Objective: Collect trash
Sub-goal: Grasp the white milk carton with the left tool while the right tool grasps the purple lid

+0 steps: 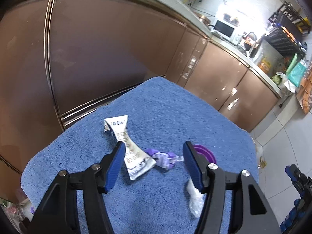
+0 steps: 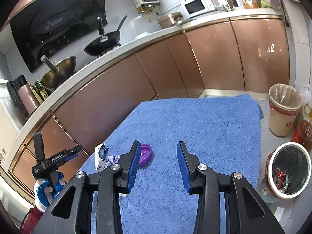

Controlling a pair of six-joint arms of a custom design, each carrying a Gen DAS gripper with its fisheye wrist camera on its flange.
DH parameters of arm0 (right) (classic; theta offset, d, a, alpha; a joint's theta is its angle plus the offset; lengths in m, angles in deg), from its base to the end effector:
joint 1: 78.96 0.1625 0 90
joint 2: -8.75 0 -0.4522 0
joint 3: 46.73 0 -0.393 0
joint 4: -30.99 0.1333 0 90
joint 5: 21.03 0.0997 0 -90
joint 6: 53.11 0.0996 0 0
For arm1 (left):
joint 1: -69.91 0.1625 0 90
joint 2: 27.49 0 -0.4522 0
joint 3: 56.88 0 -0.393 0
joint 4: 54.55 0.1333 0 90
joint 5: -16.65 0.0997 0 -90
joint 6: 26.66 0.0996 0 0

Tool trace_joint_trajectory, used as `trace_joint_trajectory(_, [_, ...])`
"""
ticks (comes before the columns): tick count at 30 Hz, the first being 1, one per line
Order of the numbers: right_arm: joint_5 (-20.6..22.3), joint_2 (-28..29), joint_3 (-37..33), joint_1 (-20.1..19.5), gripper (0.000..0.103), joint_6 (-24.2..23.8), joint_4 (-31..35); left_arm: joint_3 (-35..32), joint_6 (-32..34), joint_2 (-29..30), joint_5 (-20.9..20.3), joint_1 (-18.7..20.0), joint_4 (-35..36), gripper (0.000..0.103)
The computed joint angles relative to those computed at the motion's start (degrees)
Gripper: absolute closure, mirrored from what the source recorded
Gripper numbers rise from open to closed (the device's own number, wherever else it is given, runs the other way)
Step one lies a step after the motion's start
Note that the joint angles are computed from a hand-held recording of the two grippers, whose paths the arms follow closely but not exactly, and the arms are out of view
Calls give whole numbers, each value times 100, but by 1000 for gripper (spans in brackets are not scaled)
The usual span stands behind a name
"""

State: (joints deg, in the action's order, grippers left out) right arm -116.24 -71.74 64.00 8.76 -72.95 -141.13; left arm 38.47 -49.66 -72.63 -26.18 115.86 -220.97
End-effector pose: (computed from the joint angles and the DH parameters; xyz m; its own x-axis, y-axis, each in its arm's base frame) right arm 0.1021 -0.5583 0.4278 -0.9417 -0.1049 0.3197 -0.3137 0.6179 -0.7210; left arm -0.3313 -0.6393 0.1643 -0.9008 -0.0312 -0.4331 0.2953 0.6873 -0.6636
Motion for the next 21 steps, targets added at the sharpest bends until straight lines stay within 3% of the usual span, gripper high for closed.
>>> trace_joint_trajectory(12, [16, 810, -619, 11, 65, 68, 651, -621, -816, 240, -410, 623, 857, 43])
trace_joint_trajectory(21, [112, 1586, -1327, -102, 65, 248, 1408, -1113, -949, 508, -706, 877, 1313, 48])
